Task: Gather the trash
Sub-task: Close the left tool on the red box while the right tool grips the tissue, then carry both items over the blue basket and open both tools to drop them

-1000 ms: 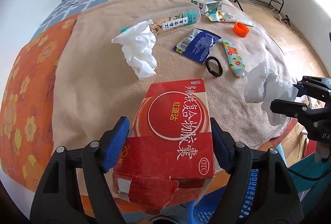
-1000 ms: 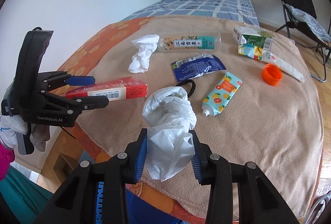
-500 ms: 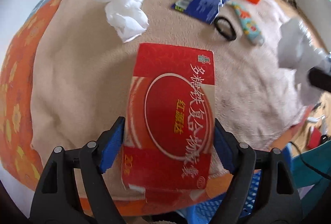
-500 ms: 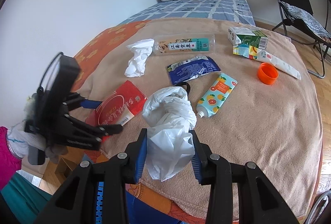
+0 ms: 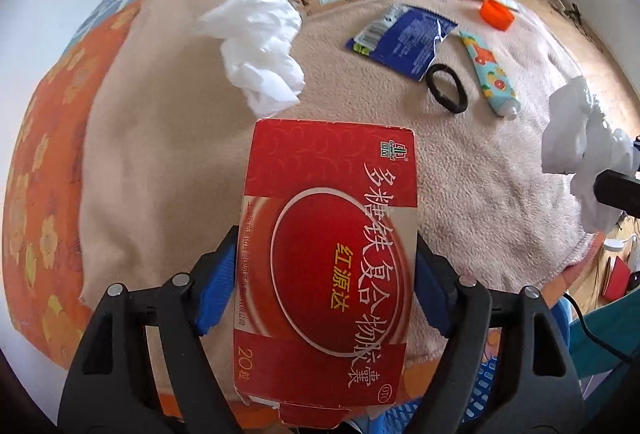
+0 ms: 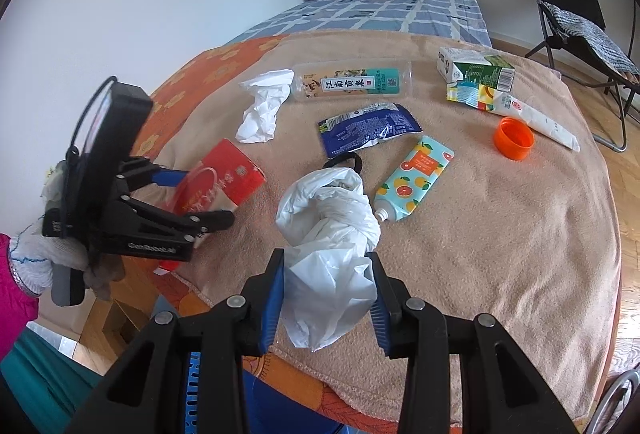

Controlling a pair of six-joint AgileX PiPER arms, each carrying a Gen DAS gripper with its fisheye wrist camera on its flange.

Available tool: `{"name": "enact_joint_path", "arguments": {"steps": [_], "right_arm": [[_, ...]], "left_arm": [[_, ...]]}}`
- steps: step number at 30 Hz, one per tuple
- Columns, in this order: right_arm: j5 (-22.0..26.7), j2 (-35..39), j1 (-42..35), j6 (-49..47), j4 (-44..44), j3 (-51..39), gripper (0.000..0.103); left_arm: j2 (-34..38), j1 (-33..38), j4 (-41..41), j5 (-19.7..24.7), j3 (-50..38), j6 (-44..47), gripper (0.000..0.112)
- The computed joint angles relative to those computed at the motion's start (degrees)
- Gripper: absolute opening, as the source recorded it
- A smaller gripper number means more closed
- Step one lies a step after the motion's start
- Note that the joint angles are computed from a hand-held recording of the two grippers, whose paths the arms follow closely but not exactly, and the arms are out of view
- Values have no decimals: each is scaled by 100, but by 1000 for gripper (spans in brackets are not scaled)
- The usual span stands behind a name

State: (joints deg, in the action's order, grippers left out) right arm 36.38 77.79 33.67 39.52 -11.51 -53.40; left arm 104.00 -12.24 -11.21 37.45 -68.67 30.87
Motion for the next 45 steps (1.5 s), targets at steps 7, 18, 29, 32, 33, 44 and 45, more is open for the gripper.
{"name": "enact_joint_path", "arguments": {"steps": [7,18,29,32,33,44,45], "right_arm": [[371,-522,512,471,-385,139,39],[1520,-1561,2299,2171,-1349,478,40],[2273,-1773,4166,3781,-1706,884,40],[2246,-1635,4444,4026,-1660,951,40],[2222,-1592,4499,4088,-1651,972,40],[1841,-1224,4479,4056,-1329,1138,45],[1834,-1216,4480,4067,-1334,1141,45]], "left_arm": [[-1004,173,-563,270,579,535,80],[-2884,250,-1051,886,1866,820,80],[-3737,81,-959,898,3229,574,80],[-3874,-113,-812,759,3508,413,80],[-3888,-145,-820,745,3596,396,80],[-3551,-385,-642,548,4063,271,80],[-3573,-406,-615,529,4081,259,80]]}}
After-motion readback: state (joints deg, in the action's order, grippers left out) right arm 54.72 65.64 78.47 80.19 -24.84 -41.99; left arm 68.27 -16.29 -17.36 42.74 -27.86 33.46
